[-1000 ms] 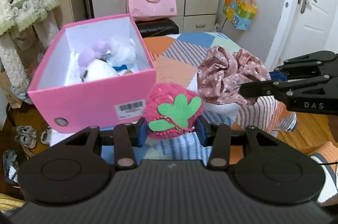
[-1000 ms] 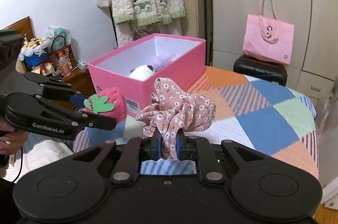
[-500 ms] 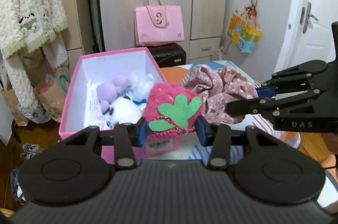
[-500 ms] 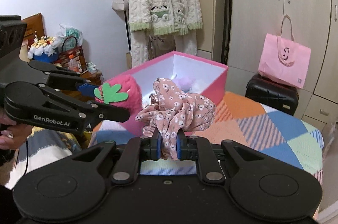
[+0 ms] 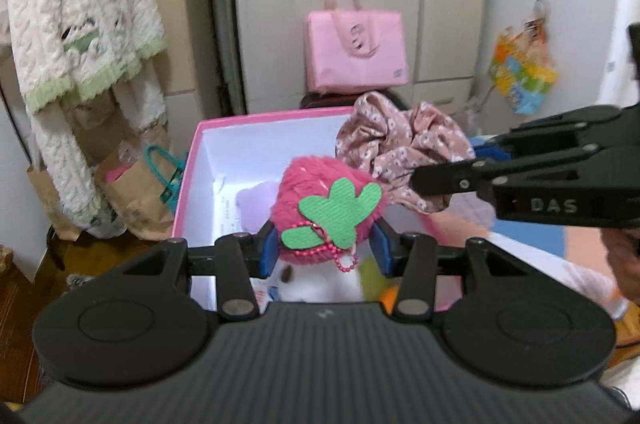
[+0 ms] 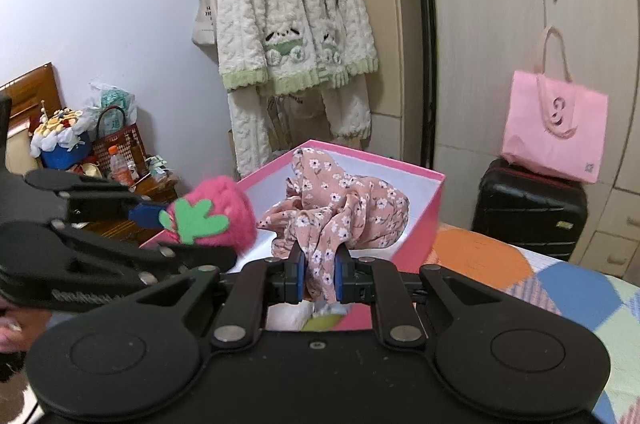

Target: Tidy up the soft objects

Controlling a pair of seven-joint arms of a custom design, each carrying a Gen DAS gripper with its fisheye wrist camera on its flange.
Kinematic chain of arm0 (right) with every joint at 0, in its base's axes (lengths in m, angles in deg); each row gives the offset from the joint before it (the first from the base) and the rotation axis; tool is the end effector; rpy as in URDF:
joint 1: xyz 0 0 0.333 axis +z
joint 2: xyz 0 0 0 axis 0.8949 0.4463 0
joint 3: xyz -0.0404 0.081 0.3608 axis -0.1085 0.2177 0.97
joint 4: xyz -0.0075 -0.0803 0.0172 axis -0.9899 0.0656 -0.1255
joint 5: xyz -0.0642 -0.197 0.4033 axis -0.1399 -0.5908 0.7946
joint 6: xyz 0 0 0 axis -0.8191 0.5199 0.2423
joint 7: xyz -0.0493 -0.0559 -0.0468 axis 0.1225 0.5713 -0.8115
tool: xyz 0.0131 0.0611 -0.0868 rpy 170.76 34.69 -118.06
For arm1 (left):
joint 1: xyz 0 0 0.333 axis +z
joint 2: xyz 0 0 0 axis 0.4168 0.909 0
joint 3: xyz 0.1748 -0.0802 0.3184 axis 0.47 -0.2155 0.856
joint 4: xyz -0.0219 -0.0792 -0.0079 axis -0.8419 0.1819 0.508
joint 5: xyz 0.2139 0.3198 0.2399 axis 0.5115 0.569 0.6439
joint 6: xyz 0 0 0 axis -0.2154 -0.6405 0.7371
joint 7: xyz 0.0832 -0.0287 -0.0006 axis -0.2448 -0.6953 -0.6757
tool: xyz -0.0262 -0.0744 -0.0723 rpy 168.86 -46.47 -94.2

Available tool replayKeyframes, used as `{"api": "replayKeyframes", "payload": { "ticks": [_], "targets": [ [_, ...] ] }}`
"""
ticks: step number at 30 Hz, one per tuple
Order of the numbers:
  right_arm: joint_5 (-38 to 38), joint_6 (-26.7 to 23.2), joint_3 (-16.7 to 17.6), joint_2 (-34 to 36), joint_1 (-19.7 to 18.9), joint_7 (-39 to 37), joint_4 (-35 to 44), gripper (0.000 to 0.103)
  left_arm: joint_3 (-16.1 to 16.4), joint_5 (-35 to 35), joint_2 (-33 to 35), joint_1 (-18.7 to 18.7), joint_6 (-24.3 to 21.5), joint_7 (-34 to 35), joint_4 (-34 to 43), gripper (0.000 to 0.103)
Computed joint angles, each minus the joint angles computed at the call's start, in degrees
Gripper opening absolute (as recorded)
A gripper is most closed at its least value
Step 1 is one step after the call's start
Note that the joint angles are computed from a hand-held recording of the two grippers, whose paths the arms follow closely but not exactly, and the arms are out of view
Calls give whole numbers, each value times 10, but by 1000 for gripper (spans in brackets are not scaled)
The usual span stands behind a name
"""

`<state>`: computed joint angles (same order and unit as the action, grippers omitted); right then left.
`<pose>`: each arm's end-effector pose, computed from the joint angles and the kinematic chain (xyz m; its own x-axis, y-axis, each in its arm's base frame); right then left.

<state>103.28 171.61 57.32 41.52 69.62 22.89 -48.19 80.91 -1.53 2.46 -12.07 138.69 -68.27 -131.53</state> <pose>0.7096 0.3044 0.4147 0.6519 -0.7510 -0.1053 -0.4614 -0.2825 -0.8410 0.6620 -0.5111 0.4211 -0.1356 -0.9907 0.0087 -0.5745 0.0714 -0.8153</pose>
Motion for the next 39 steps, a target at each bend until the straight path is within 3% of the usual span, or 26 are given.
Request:
{"api": "replayKeyframes", "payload": {
  "ticks": [4,7,13,15,17,19,28,34,39],
  "targets": [
    [-120,-17,-71,49,64,127,64,17,-24,-87,54,32,-28,87,66,45],
    [-194,-61,-110,86,91,216,119,17,-19,-134,75,35,-43,126,88,46],
    [-268,-120,-107,140,89,298,190,21,1,-169,82,24,-52,157,92,49],
    [-288,-134,-101,152,85,316,203,30,12,-168,84,15,-65,153,97,55],
    [-305,-115,-97,153,85,331,196,52,18,-160,83,9,-77,154,98,65],
    [-315,-90,-81,143,74,326,173,62,23,-146,73,4,-71,140,83,72],
    [-323,20,33,82,-22,283,48,67,24,-82,31,-5,-40,72,26,93],
    [-342,81,96,43,-80,288,-29,69,4,-63,5,-4,-62,62,0,97],
    [-365,110,113,7,-101,319,-78,73,-24,-85,-16,2,-106,65,-11,97]
  ]
}}
